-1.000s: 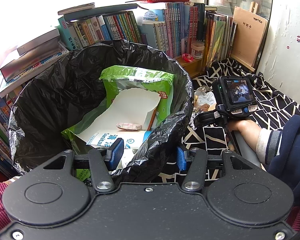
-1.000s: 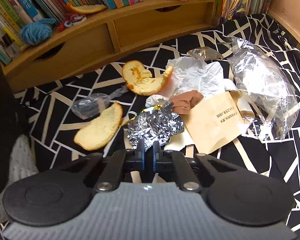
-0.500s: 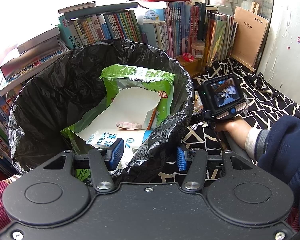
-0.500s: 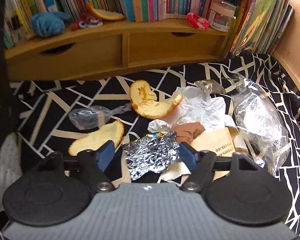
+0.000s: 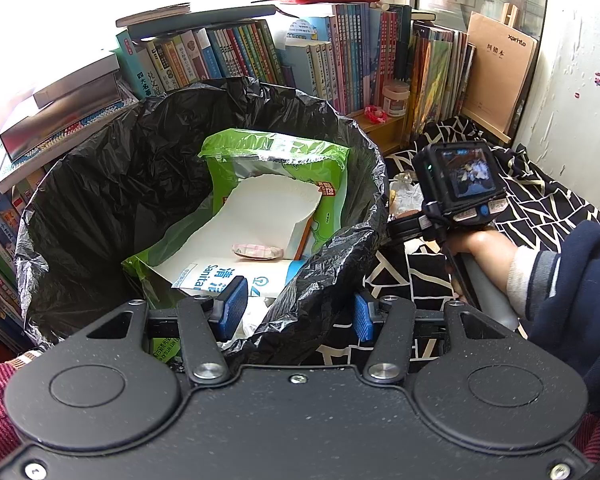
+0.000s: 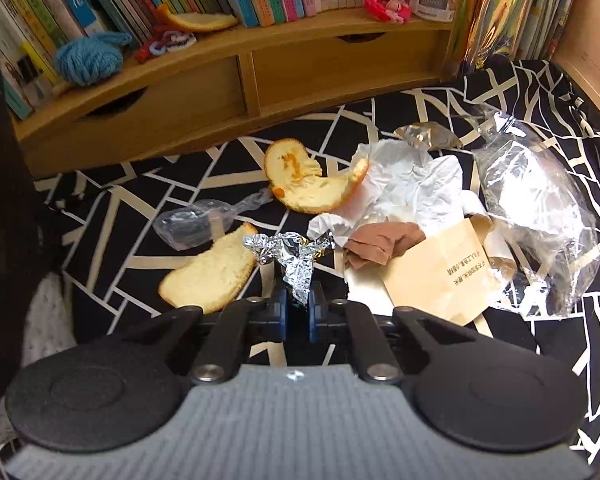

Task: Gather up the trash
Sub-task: 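Carry the silver foil over the black bin and open the right gripper, then move the right gripper back to the brown kraft envelope on the cloth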

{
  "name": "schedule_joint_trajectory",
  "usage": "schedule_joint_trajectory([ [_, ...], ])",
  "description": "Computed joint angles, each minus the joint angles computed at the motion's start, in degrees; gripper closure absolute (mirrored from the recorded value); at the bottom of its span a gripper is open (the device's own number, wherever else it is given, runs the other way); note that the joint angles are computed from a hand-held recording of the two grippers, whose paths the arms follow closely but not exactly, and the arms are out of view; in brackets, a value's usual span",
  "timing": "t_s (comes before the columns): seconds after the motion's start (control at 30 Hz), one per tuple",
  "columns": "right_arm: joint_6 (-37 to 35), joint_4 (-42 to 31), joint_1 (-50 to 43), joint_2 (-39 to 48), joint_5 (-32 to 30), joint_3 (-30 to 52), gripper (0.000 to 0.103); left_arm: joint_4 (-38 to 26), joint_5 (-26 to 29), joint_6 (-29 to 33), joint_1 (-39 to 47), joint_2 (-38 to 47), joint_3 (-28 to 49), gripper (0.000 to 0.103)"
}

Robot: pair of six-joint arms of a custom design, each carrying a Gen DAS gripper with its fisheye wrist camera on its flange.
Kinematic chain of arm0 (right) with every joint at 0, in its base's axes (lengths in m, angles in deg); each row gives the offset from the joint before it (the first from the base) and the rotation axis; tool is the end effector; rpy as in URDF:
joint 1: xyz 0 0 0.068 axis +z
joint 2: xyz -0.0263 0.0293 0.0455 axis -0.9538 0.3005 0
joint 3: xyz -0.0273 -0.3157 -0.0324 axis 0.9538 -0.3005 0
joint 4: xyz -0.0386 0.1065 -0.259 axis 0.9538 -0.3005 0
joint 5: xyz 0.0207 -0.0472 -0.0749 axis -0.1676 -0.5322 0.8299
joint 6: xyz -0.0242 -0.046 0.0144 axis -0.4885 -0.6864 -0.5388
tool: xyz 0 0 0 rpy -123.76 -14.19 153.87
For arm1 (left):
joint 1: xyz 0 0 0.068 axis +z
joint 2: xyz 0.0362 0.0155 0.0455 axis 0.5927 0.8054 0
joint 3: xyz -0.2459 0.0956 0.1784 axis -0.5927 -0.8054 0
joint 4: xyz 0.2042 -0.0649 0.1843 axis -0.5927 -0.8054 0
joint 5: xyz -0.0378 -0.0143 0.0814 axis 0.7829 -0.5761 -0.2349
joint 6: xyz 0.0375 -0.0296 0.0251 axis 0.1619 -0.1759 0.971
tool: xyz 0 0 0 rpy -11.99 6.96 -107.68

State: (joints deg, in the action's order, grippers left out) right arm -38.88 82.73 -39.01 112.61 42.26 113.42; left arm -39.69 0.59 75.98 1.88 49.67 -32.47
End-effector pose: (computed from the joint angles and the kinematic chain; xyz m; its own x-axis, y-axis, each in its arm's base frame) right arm 0.2187 0.1252 0.0600 -0.7506 0.2454 -0.6135 0.2887 0.9570 0.0295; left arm 0.2283 -0.1591 0.1693 -0.5251 0.4806 -0.7024 0.6528 0.7570 0.0300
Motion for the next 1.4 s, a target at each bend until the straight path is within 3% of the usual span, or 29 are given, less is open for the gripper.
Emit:
schedule_joint_trajectory([
  [0.23, 1.7, -6.4, 3.4, -12.2, 2.3, -1.7, 0.090, 0.0, 0.1, 0.0, 0.0, 0.1, 0.0, 0.052],
  [0.33, 2.1, -8.1, 6.9, -21.3, 6.1, -3.4, 0.090, 0.1, 0.0, 0.0, 0.0, 0.1, 0.0, 0.052],
  [0.5, -2.4, -4.2, 14.6, -34.8, 13.1, -6.1, 0.089, 0.5, -0.4, 0.1, -0.2, 0.4, 0.0, 0.052],
  [0.7, -15.0, 6.7, 19.0, -44.9, 6.4, -7.7, 0.087, 0.9, -0.5, 0.4, -0.1, 0.6, -0.2, 0.052],
  [0.83, -17.6, 9.4, 20.6, -41.7, 0.1, -5.6, 0.082, 1.2, -0.6, 0.4, -0.2, 0.7, -0.2, 0.052],
  [0.87, -18.0, 9.6, 21.6, -40.0, 0.2, -4.9, 0.077, 1.2, -0.6, 0.4, -0.2, 0.7, -0.2, 0.052],
  [0.9, -18.3, 9.2, 21.8, -39.0, 0.1, -4.3, 0.060, 1.2, -0.6, 0.4, -0.2, 0.7, -0.2, 0.052],
  [1.0, -17.4, 9.4, 23.3, -36.6, 0.7, -4.1, 0.045, 1.2, -0.6, 0.5, -0.2, 0.8, -0.2, 0.052],
  [1.2, -16.3, 9.6, 22.8, -37.7, 0.4, -5.3, 0.026, 1.2, -0.7, 0.4, -0.2, 0.8, -0.2, 0.052],
  [1.4, -14.6, 9.1, 21.2, -40.0, 0.9, -6.8, 0.020, 1.6, -0.8, 0.5, -0.4, 0.9, -0.4, 0.052],
])
